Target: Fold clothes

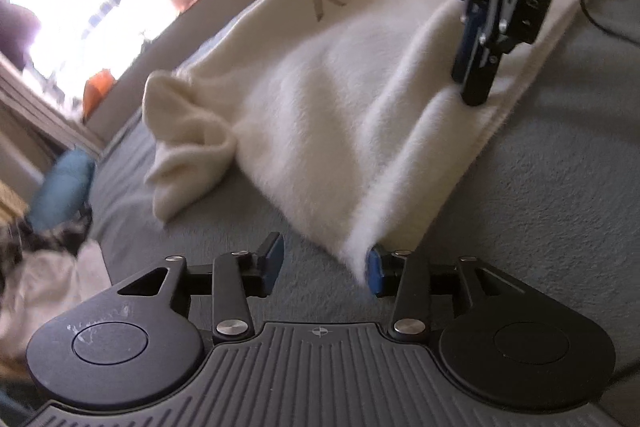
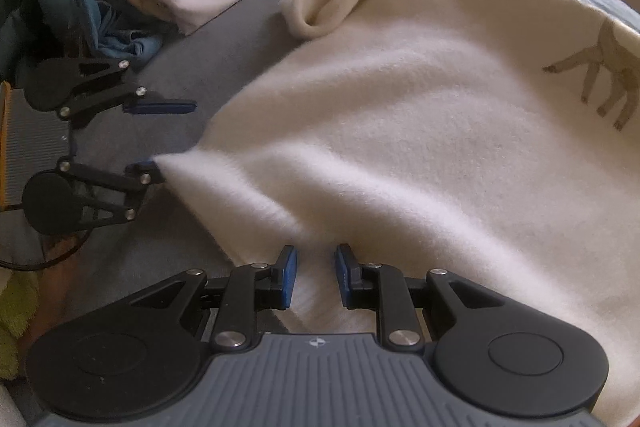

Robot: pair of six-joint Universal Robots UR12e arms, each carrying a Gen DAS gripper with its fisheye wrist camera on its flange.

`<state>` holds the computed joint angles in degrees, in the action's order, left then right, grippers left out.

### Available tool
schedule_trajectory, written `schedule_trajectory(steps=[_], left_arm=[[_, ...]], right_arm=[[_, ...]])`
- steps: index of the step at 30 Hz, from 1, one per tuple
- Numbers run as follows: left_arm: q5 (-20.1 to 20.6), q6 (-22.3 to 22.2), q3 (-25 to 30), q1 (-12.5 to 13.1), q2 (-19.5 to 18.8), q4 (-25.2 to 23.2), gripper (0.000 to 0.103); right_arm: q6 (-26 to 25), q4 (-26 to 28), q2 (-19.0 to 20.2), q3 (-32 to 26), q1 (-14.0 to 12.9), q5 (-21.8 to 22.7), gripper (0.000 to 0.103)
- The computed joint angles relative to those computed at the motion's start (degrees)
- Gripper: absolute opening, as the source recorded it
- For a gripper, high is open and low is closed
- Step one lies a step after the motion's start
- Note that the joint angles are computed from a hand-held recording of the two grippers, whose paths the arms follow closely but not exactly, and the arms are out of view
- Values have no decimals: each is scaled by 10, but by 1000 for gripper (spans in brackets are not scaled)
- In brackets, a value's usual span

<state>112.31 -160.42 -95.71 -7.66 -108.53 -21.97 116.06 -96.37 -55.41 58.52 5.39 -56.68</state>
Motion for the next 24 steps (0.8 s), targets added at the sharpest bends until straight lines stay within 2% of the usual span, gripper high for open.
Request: schedule_trajectory(steps=[3, 6, 13, 15, 20, 24], left_arm=[[-15, -41, -4, 6, 13, -28, 48], [-49, -91, -7, 17, 27, -51, 48], [-154, -227, -5, 52, 48, -99, 52], [-172, -270, -8, 60, 53, -105, 54], [-181, -345, -18, 72, 65, -105, 54], [-217, -371, -9, 79, 51, -81, 54]], right_arm=[[2, -1, 0, 1, -1, 2, 23], [4, -3, -1, 3, -1, 4, 23], [8, -7, -2, 6, -2, 7, 23], [9, -9, -2, 7, -2, 7, 23], [14, -9, -2, 7, -3, 8, 24], [19, -7, -1, 6, -2, 8, 24]])
